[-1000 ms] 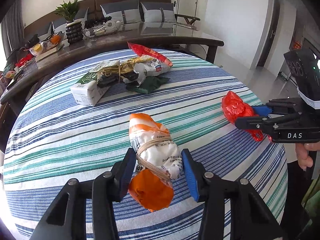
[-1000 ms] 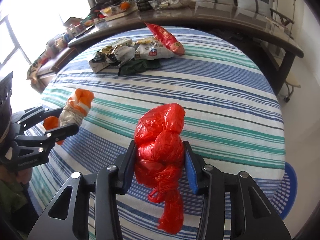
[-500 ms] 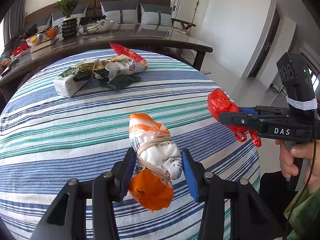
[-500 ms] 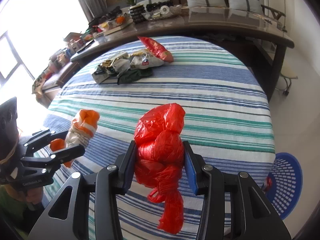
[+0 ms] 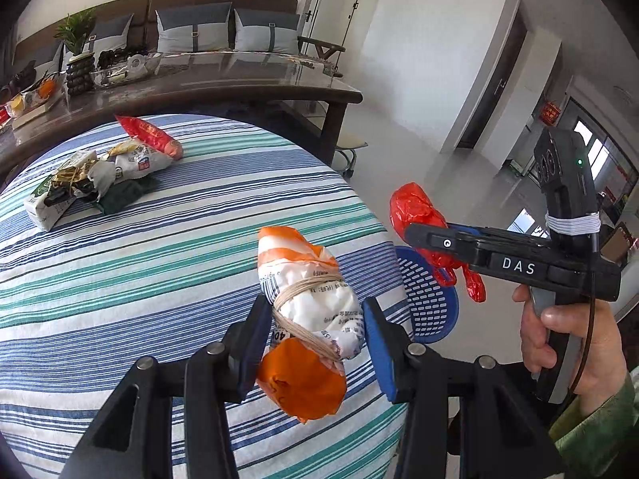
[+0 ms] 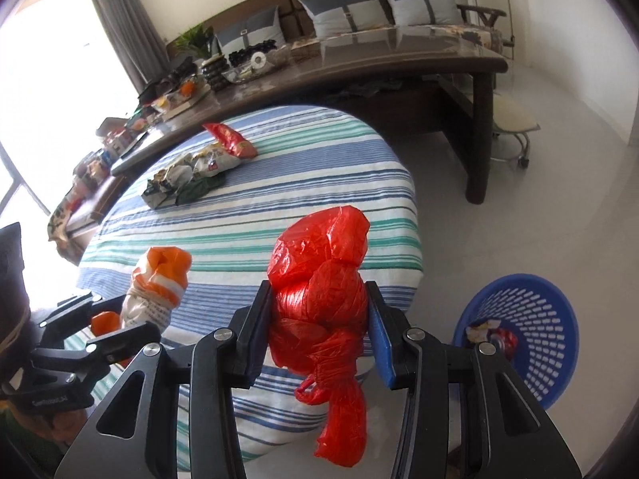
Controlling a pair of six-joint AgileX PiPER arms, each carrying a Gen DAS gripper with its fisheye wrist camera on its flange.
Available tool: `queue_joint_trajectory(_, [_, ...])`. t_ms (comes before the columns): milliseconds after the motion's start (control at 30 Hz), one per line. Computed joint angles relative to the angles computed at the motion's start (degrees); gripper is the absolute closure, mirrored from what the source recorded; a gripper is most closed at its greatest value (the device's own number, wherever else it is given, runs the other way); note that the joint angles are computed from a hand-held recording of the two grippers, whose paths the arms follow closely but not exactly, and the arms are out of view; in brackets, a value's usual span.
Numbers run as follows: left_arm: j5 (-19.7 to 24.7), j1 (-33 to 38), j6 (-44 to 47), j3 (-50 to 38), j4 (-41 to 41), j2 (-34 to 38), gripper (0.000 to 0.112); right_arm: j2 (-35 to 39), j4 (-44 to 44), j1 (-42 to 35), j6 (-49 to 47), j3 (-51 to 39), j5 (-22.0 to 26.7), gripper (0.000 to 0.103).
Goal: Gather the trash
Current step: 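Carry the snack bag in the left gripper and red bag in the right gripper over the blue wastebasket, then open both grippers to drop the bags into the wastebasket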
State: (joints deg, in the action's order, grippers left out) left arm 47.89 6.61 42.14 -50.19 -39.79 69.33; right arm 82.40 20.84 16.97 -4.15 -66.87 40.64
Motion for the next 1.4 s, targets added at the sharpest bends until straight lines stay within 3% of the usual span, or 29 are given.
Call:
queue_joint_trajectory(200, [-4.2,-14.2,-9.9,-3.6,4.1,2.1,0.065,-2.7,-1.2,-13.0,-3.2,1.4,3.8,0.058])
queue_joint_trajectory(433, [-10.3,-29.9,-22.1,-11.3,10.2,11.4,0.065,1.2,-5.5,-23.4,-8.1,-4.0,8.3,0.058])
queue_joint_trajectory(600, [-14.4,-37.0,-26.5,-16.3,12.4,20.1,0.065,4.7,-3.6,-29.6,-12.8,-2.7,5.7,0.058])
queue_joint_trajectory(833, [-18.2,-41.0,-25.5,-21.8,11.1,31.5,0.065,9.3,1.4,-36.8,-20.6,-2.4,5.7,0.058])
queue_joint_trajectory(1267, [-16.6,-43.6,-29.1,-34.8,14.6,46.8,0.065,17.1,6.7,-42.1,-24.6,-6.6,9.1,0.057])
queue_joint_trajectory(1367, [-15.8,-44.2,-30.6,-38.6,16.4,50.6,0.058,18.0,7.6,-42.7,-24.9,-7.1,9.0,0.054])
queue_joint_trajectory(1400, [-15.4,-44.4,-31.7,-40.0,17.7,52.0,0.048,18.3,8.1,-42.9,-25.2,-7.3,9.1,0.043])
